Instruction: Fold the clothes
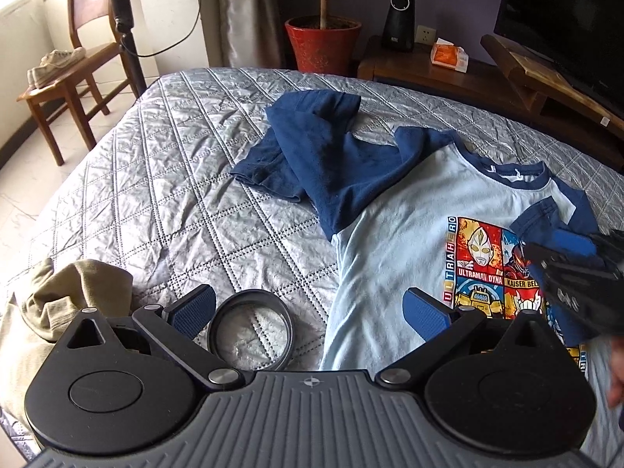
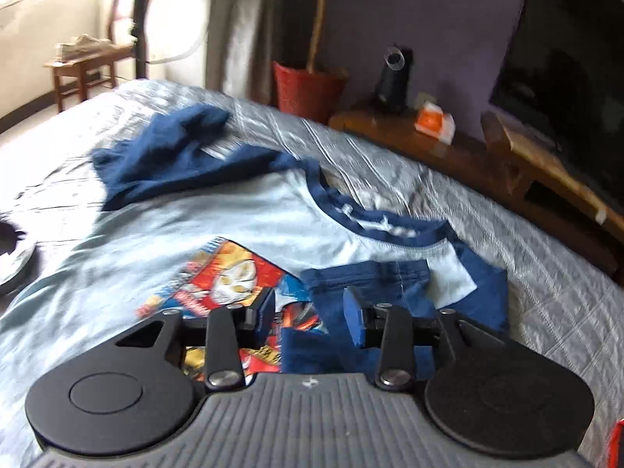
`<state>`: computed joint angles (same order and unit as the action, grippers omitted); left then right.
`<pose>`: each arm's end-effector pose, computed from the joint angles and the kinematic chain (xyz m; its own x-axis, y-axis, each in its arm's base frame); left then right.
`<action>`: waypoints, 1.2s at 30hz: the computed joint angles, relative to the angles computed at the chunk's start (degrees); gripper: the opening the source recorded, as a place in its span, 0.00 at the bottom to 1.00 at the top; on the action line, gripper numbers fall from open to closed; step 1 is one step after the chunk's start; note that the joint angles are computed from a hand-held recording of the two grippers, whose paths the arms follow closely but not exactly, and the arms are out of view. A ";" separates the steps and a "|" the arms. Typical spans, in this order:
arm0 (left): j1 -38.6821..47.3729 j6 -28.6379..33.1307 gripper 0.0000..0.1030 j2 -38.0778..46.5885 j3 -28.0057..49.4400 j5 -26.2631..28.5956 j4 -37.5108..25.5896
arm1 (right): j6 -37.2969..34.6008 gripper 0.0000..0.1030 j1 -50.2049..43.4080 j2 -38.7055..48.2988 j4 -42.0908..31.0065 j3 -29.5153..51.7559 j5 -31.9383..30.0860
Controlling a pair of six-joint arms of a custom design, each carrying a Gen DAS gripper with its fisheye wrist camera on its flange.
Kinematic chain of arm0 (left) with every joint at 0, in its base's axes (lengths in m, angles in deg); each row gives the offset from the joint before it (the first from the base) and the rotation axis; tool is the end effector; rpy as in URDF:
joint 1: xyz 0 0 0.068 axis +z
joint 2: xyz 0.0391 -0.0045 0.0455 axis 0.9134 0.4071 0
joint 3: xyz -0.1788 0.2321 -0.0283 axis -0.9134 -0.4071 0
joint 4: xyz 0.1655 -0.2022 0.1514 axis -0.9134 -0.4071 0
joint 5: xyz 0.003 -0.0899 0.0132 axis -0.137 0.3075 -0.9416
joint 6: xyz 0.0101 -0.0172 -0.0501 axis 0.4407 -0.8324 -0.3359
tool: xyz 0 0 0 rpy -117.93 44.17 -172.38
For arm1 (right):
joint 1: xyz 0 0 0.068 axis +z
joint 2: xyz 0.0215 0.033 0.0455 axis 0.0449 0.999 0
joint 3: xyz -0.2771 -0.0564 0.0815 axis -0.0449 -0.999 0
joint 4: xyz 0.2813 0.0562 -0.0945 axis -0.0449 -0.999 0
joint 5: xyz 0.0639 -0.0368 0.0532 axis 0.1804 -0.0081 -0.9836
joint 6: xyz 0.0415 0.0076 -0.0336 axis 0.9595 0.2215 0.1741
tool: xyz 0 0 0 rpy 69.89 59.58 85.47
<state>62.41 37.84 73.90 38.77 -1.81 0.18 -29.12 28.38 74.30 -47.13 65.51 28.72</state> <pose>0.2702 -0.0134 0.2688 -0.8104 -0.0494 -0.5838 -0.0746 0.9970 0.0192 0.3288 0.1499 0.1861 -0.6539 -0.2685 -0.7073 -0.2487 0.9592 -0.1342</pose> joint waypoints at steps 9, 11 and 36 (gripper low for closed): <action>0.65 0.11 1.00 -0.01 0.25 0.94 -0.22 | 6.17 0.02 -3.70 -1.91 1.23 -3.56 -4.55; 0.68 0.13 1.00 -0.01 0.24 0.92 -0.19 | 8.82 0.02 -4.96 -4.62 3.16 -5.22 -6.56; 1.70 -1.70 1.00 -1.23 -0.22 -3.14 1.88 | 28.95 0.16 18.91 -21.71 0.93 -18.23 -19.57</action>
<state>64.12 36.14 72.67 38.55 -4.95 2.06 -0.16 47.29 52.59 -46.20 47.28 9.15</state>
